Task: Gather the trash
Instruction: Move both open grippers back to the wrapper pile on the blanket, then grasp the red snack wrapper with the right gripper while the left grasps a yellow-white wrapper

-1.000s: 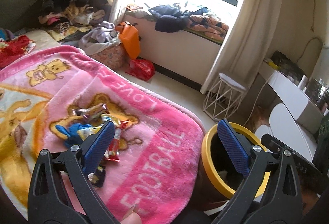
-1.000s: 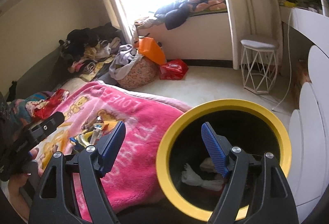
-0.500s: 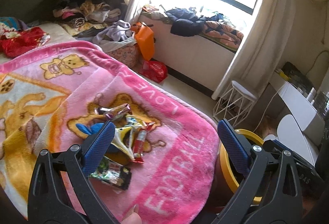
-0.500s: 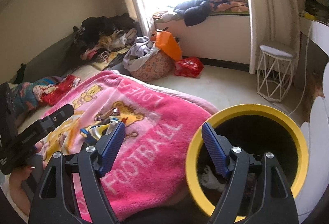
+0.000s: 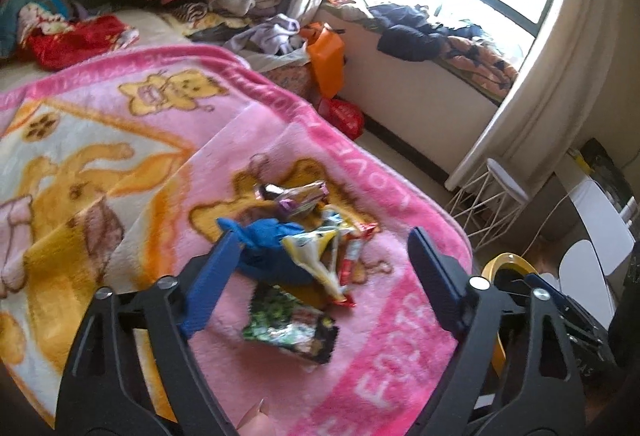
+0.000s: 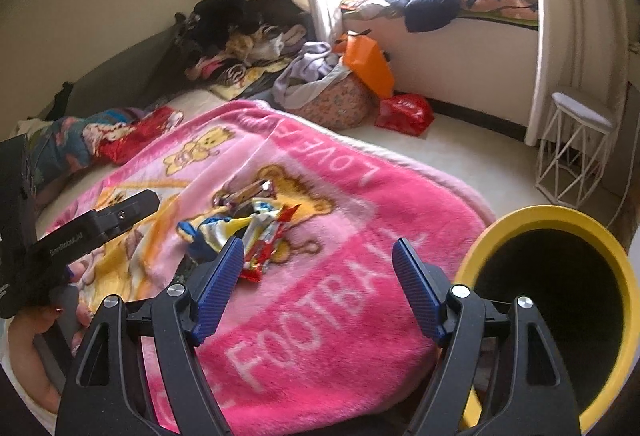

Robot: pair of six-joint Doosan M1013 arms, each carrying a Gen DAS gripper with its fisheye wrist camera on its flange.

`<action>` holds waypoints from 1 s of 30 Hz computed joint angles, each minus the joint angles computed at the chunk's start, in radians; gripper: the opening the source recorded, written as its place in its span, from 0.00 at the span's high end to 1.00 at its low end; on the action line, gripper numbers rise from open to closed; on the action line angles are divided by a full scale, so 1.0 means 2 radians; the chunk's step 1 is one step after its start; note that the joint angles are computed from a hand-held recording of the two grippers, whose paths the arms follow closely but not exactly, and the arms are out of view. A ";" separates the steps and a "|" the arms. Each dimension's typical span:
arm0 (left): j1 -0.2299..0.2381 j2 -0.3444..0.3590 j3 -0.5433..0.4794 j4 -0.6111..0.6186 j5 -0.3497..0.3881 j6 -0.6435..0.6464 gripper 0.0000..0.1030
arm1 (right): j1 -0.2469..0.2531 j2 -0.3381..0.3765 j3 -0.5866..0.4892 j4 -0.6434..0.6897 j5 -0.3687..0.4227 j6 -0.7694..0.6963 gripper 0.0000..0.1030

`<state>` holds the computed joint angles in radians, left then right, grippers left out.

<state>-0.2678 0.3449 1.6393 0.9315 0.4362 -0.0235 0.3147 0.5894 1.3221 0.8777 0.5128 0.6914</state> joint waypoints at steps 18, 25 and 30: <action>0.033 0.012 -0.002 -0.268 -0.053 0.246 0.74 | 0.029 0.069 -0.093 -0.100 0.088 0.084 0.50; 0.042 0.023 -0.012 -0.359 -0.052 0.329 0.74 | 0.029 0.100 -0.142 -0.126 0.127 0.136 0.57; 0.047 0.029 -0.016 -0.415 -0.050 0.383 0.74 | 0.027 0.125 -0.182 -0.114 0.171 0.159 0.63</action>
